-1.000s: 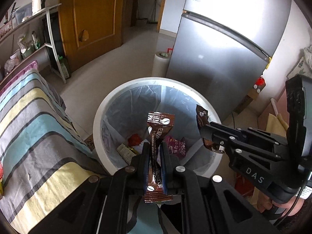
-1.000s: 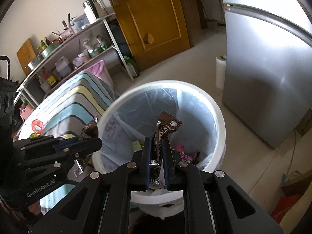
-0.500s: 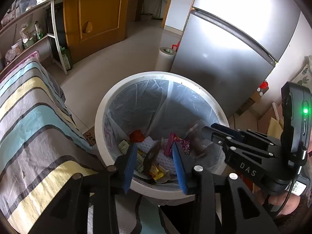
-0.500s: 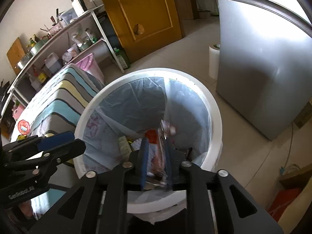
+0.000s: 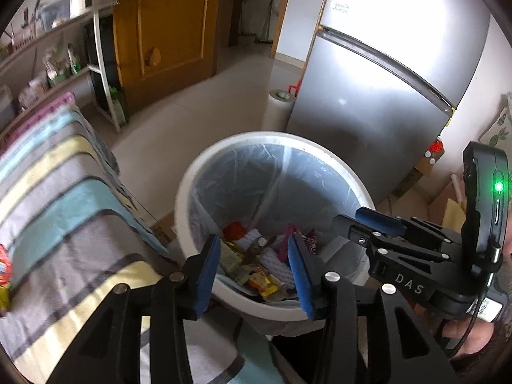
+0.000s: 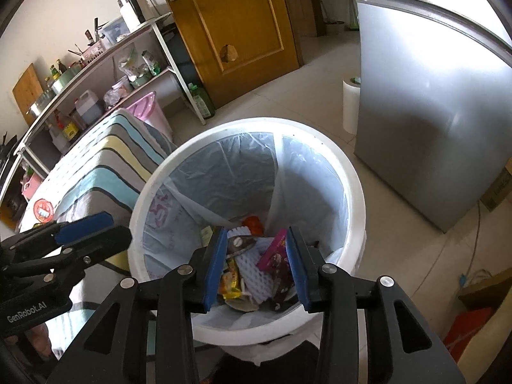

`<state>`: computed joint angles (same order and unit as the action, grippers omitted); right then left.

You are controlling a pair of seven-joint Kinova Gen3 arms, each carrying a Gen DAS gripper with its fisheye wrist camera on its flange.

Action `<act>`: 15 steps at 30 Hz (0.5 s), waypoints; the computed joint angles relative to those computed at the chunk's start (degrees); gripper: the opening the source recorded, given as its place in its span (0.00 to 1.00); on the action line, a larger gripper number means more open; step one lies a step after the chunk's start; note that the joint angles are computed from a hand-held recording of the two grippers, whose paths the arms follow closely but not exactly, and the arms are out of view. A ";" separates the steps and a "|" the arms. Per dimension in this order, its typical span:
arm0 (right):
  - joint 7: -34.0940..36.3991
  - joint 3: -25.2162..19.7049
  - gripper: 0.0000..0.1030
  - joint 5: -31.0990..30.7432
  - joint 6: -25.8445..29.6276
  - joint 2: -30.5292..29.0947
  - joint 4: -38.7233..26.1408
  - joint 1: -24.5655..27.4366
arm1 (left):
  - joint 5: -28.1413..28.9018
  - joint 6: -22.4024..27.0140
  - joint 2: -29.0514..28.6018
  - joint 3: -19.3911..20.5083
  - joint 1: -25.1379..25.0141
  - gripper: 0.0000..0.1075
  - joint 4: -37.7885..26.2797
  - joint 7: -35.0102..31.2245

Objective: Collect trash
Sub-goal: 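Open both tools to drop the brown wrappers into the bin, then grasp the yellow-red snack wrapper with the left tool while the right tool grasps the clear cup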

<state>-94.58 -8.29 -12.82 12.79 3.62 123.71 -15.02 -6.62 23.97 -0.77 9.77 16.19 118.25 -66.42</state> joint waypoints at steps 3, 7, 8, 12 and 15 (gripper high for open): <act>-2.85 0.35 0.38 2.26 -0.25 -0.98 0.28 -1.31 | -0.35 -0.30 -1.78 -2.76 1.93 0.45 1.16 1.20; -5.40 0.04 0.38 4.12 -0.67 -2.46 0.43 -2.59 | 0.32 0.01 -5.37 -0.34 -3.00 0.46 3.27 0.66; -6.83 -0.06 0.38 5.52 -0.73 -2.69 0.35 -3.12 | -1.07 0.12 -6.58 0.22 -3.93 0.46 3.99 1.99; -8.44 -0.92 0.39 7.52 -1.14 -3.64 -0.13 -4.71 | -5.02 0.97 -11.19 2.30 -8.09 0.51 6.80 6.14; -10.79 -1.87 0.40 9.73 -1.66 -3.84 -0.72 -6.17 | -3.66 1.34 -14.22 0.75 -9.53 0.52 8.98 5.39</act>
<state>-105.37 -10.16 -3.10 11.13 -0.21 122.99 -21.19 -10.28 25.31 -14.99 10.53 6.65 127.23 -61.03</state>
